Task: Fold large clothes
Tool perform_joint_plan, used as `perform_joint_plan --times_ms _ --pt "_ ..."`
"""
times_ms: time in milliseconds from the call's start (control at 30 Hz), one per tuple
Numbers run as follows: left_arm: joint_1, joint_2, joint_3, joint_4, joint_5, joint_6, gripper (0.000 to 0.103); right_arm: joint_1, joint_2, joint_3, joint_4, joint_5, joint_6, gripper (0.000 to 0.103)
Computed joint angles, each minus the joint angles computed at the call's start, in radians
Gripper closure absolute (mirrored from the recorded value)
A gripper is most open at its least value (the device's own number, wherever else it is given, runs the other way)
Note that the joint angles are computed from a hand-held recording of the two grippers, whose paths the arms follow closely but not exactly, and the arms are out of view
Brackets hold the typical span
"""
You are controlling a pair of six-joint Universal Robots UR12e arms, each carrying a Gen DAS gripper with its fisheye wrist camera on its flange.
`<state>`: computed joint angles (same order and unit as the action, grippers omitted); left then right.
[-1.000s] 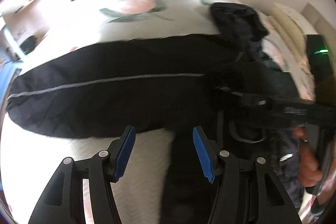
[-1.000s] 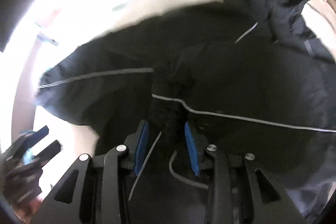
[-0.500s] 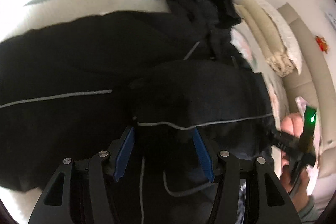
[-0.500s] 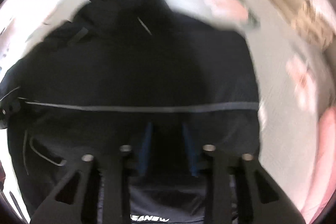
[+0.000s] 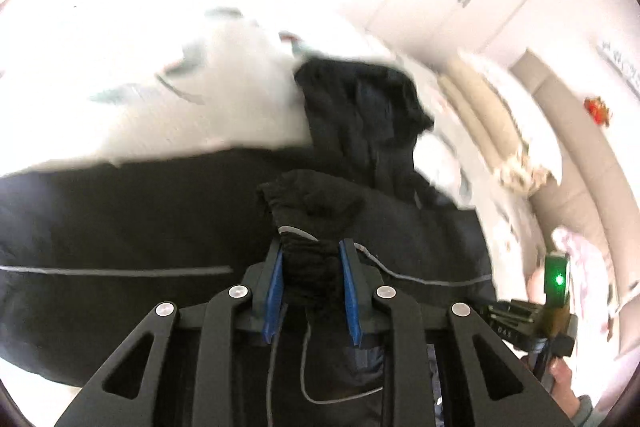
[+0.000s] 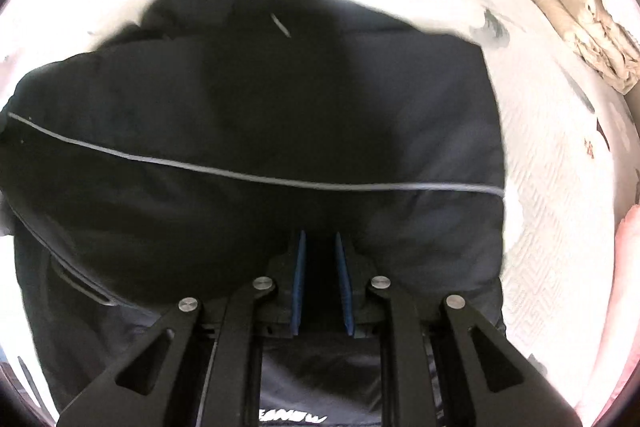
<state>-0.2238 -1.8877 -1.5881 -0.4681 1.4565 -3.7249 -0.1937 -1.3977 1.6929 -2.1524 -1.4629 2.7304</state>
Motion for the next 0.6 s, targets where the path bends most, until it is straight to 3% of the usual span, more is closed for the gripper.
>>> perform_joint_plan --times_ms 200,267,333,433,533,600 --pt "0.014 0.043 -0.045 -0.081 0.087 0.003 0.076 0.012 -0.002 -0.013 -0.011 0.045 -0.010 0.078" --pt "0.023 0.040 -0.069 -0.132 0.113 -0.030 0.076 0.017 0.025 -0.023 -0.016 0.022 -0.005 0.076" --pt "0.032 0.025 -0.087 -0.173 0.093 -0.064 0.075 0.022 0.037 -0.017 0.004 0.015 0.000 0.076" --pt "0.010 0.011 -0.100 -0.151 0.153 -0.041 0.072 0.033 0.063 -0.009 0.009 -0.023 -0.015 0.076" --pt "-0.001 0.009 -0.082 -0.188 0.191 -0.026 0.071 0.044 0.077 -0.003 -0.029 -0.052 -0.017 0.074" --pt "-0.004 0.018 -0.073 -0.204 0.204 -0.011 0.070 0.048 0.087 -0.027 0.006 -0.061 -0.012 0.074"
